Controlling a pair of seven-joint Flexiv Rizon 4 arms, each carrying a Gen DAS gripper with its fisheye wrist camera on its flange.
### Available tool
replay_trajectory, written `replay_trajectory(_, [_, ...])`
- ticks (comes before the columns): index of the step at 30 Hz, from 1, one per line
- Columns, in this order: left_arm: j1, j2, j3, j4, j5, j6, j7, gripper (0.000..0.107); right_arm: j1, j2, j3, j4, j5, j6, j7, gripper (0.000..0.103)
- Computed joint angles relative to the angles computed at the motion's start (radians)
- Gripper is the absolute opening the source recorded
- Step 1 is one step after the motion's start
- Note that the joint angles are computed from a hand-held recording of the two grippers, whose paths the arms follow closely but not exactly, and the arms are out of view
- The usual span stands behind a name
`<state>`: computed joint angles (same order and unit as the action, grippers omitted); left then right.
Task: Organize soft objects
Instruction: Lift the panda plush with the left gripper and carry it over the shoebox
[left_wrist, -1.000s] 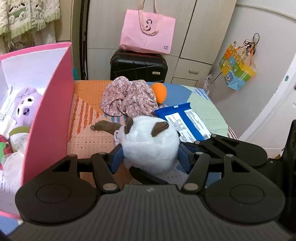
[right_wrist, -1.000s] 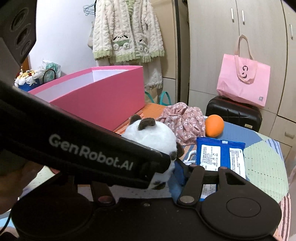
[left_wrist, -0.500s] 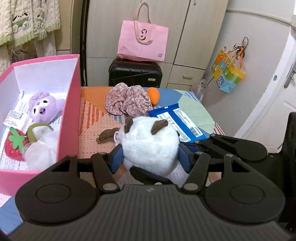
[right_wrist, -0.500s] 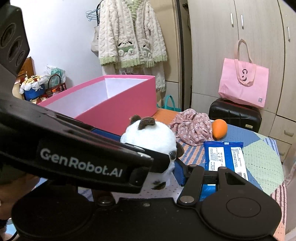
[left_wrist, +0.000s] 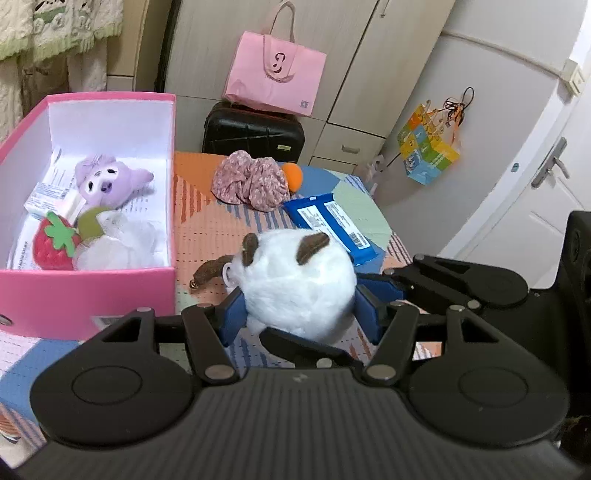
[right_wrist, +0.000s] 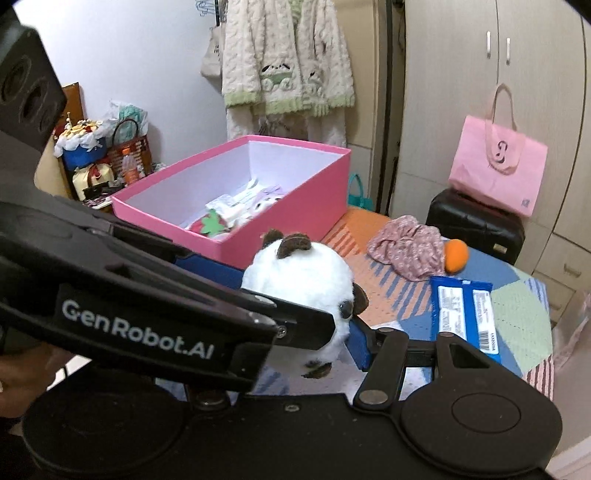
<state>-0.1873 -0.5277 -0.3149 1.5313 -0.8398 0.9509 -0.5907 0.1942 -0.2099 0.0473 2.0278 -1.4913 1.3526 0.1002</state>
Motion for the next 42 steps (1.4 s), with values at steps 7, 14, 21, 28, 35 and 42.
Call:
replay_trajectory(7, [0.042,0.025,0.017,-0.045,-0.008,-0.095,0.014,0.06,0.031,0.0,0.01,-0.058,0.036,-0.019,-0.039,0.064])
replay_trajectory(14, [0.077,0.017,0.031,-0.117,-0.048,-0.152,0.014,0.061,0.049,-0.04,-0.019,-0.159,0.056,0.066,-0.082,0.064])
replay_trajectory(21, [0.084,-0.004,0.016,-0.158,-0.108,-0.054,0.053,0.061,0.044,-0.125,-0.067,-0.319,-0.114,0.157,0.016,0.064])
replay_trajectory(28, [0.076,-0.1,0.026,-0.284,-0.02,-0.025,-0.037,0.061,-0.015,-0.248,-0.045,-0.466,-0.114,0.258,0.013,0.064])
replay_trajectory(35, [0.067,-0.235,0.081,-0.496,0.183,-0.152,-0.228,0.061,-0.064,-0.388,0.12,-0.511,0.353,0.238,-0.422,0.064])
replay_trajectory(42, [0.076,-0.339,0.105,-0.667,0.304,-0.285,-0.338,0.061,-0.207,-0.546,0.469,-0.619,0.652,0.09,-0.806,0.064])
